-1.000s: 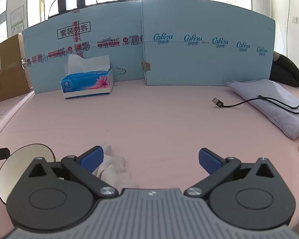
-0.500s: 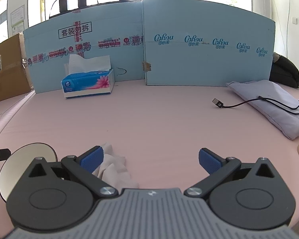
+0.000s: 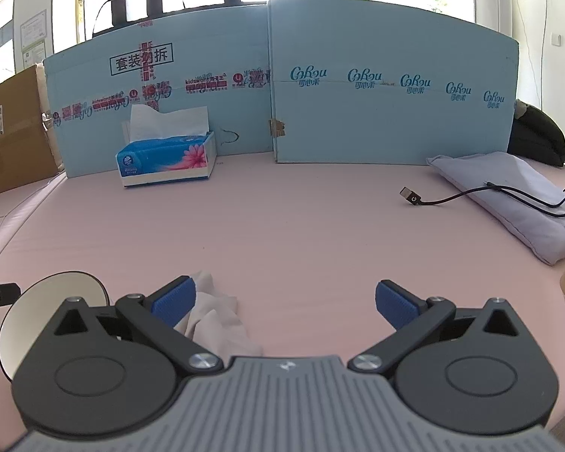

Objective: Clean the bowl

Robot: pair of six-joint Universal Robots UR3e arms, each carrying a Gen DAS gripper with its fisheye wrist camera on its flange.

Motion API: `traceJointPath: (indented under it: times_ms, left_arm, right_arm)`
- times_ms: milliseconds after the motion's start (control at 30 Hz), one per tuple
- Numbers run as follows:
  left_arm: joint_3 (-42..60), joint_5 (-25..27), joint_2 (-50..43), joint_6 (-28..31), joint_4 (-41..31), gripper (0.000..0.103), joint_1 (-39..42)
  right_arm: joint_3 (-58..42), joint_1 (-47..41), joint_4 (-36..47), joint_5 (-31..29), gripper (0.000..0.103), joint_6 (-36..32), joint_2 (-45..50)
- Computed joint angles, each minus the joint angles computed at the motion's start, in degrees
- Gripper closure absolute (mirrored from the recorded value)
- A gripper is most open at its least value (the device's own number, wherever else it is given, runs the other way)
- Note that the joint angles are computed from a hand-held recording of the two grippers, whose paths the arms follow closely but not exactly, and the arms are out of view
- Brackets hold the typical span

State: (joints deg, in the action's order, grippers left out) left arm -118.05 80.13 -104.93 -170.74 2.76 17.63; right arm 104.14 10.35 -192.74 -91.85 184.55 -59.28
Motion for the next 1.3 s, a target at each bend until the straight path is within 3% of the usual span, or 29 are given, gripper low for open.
traceJointPath:
  times_ms: [1300]
  left_arm:
    - [-0.3,2.1,1.5,-0.4,0.1,0.0,-1.3]
  right_arm:
    - [1.0,0.4,-1.8,-0.2,0.0,-0.1,-0.1]
